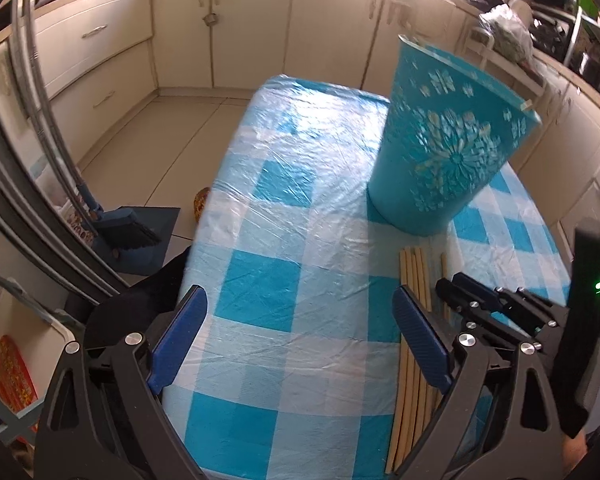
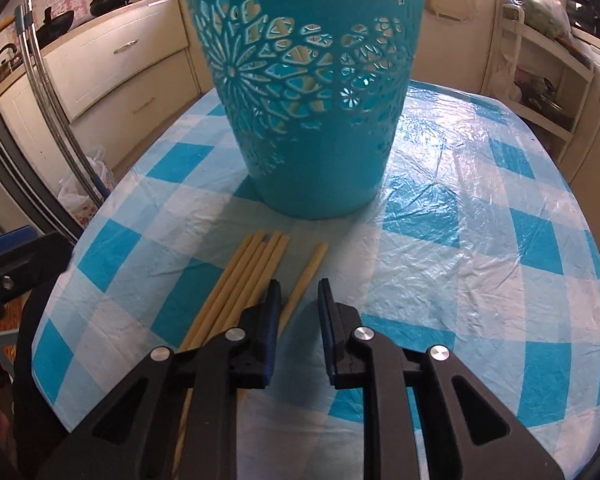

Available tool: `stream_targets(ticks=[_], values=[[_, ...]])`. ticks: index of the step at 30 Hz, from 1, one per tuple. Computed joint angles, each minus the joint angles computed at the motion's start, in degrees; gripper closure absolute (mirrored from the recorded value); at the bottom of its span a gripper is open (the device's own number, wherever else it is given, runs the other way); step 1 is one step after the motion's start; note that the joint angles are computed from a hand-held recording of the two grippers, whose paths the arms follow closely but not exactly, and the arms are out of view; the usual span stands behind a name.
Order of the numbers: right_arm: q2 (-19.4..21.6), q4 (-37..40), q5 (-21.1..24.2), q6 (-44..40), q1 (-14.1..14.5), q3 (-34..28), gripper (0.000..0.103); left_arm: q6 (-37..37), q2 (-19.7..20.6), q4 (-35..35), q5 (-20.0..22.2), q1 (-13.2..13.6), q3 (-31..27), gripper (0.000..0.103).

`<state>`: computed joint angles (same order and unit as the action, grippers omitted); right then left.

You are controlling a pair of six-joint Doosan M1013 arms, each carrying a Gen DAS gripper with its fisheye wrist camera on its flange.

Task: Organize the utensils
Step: 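Grasp another wooden chopstick from the bundle with the left gripper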

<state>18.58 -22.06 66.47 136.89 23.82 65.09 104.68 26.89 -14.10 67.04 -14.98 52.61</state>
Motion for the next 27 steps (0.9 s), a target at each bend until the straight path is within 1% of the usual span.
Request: stream_targets(ticks=[6,9,10,12,21,27], values=[[-3.1,-0.4,-1.4,2.4,-0.4,4.2,0.089,3.9,1.5,4.5,2.1,-2.9,-0.4,0.013],[-4.7,0.0,-3.3,4.5,-1.1,6.4,0.089,4.2,2.2,5.5,2.6,-3.7,-0.9,0.013],[-5.2,0.2,-3.8,5.1,-1.3,7.0,0.091,4.2,2.5,6.1,2.8,-4.1,-1.1,0.013],[-5.8,0.6,-4.9,5.7,-1.5,7.9,0.092,3.9,2.8,7.1,3.0,-4.6,-1.4,0.013],[-6.7,2.1,-7.3,6.4,-2.1,9.1,0.092,3.5,3.6,9.3,2.8,-5.3,-2.3,0.013],[-6.4,2.7,-7.1,5.7,-2.3,8.7,0.091,3.5,4.6,10.3,4.2,-5.9,-4.2,0.013]])
